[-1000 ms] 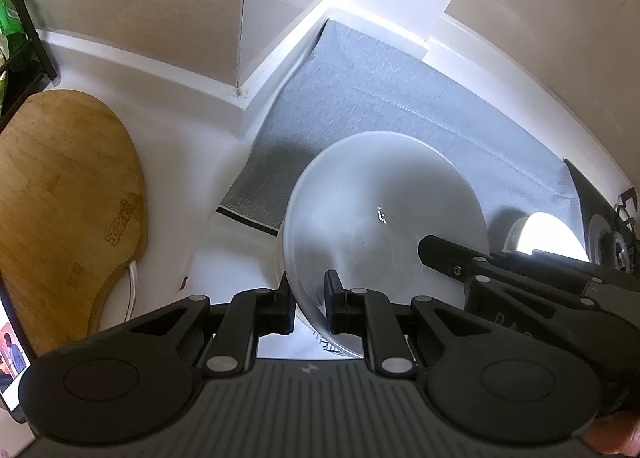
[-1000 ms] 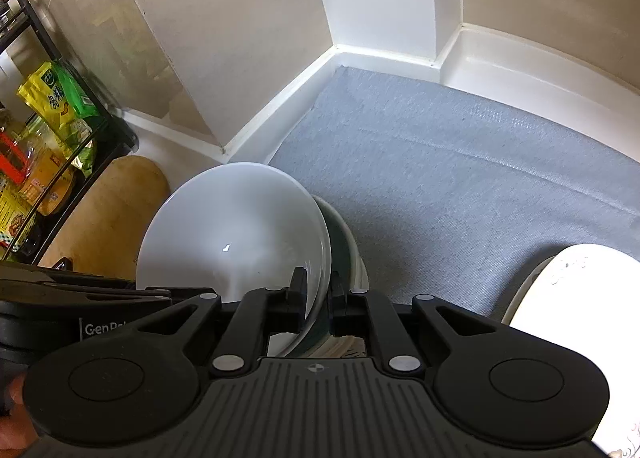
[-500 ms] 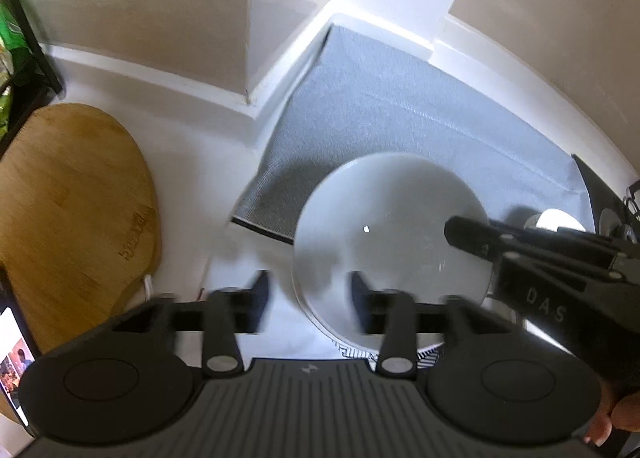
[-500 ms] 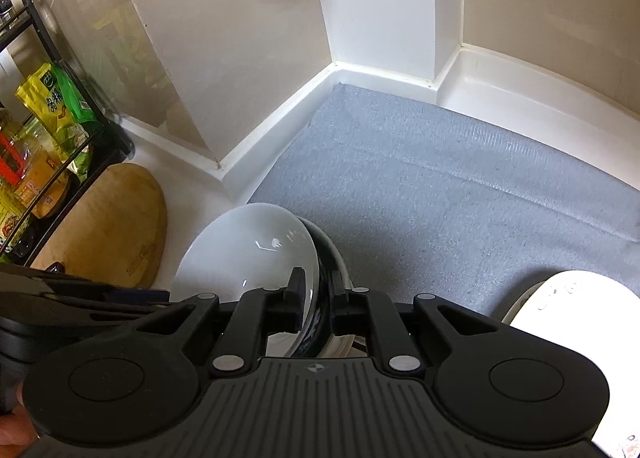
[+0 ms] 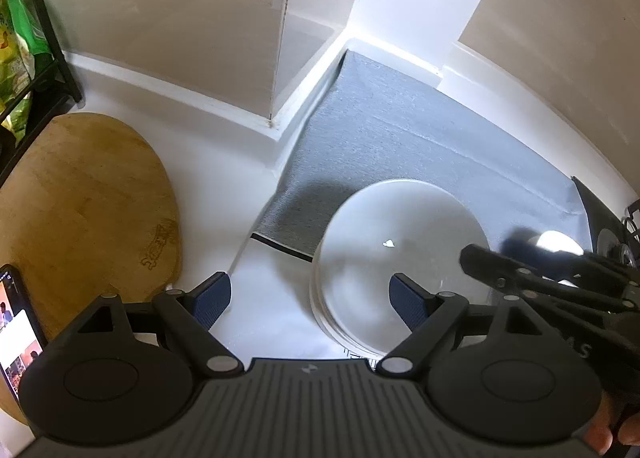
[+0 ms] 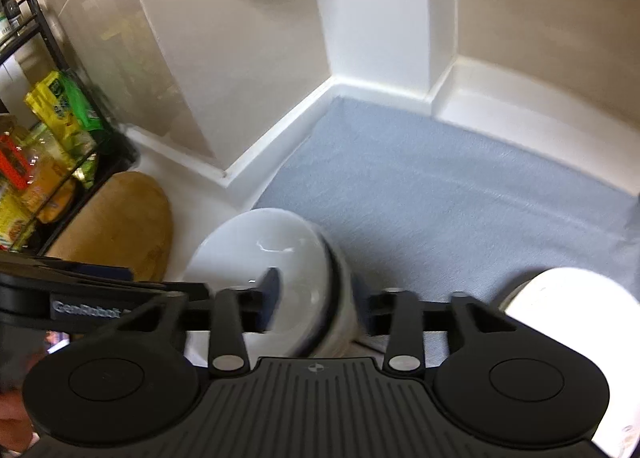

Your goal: Organize plates and bowls

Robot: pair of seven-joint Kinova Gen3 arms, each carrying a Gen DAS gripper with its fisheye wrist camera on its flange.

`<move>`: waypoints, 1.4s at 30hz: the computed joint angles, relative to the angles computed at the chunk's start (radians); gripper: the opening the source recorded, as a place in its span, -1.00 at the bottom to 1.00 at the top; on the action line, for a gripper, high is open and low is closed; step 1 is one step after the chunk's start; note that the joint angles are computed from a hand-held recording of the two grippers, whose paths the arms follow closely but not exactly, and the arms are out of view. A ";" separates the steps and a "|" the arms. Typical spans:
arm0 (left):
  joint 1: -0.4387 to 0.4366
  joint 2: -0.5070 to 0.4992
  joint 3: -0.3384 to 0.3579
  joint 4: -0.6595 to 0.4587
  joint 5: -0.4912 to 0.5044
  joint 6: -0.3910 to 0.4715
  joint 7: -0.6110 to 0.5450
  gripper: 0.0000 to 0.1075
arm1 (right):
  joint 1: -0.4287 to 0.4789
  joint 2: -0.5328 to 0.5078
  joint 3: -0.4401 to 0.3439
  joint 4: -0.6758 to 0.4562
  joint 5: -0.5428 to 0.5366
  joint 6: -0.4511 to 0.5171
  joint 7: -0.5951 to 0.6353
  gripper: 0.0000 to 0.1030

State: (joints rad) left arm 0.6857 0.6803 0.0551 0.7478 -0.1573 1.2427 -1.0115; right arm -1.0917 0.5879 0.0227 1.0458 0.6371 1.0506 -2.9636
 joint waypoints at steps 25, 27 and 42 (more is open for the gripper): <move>-0.023 -0.128 0.023 0.345 -0.032 -0.334 0.043 0.91 | -0.020 -0.092 -0.029 0.212 0.097 -0.132 -0.302 0.60; -0.030 -0.126 0.024 0.351 -0.028 -0.344 0.041 0.91 | -0.016 -0.088 -0.032 0.208 0.096 -0.131 -0.308 0.61; -0.094 -0.157 0.011 0.511 0.017 -0.598 0.048 0.91 | -0.082 0.004 0.028 0.111 0.211 0.052 -0.422 0.69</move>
State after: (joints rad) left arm 0.5919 0.5235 0.0662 1.2588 -0.1398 0.6449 -0.9637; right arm -1.1736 0.5919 0.0505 1.1571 0.8479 1.1027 -3.3853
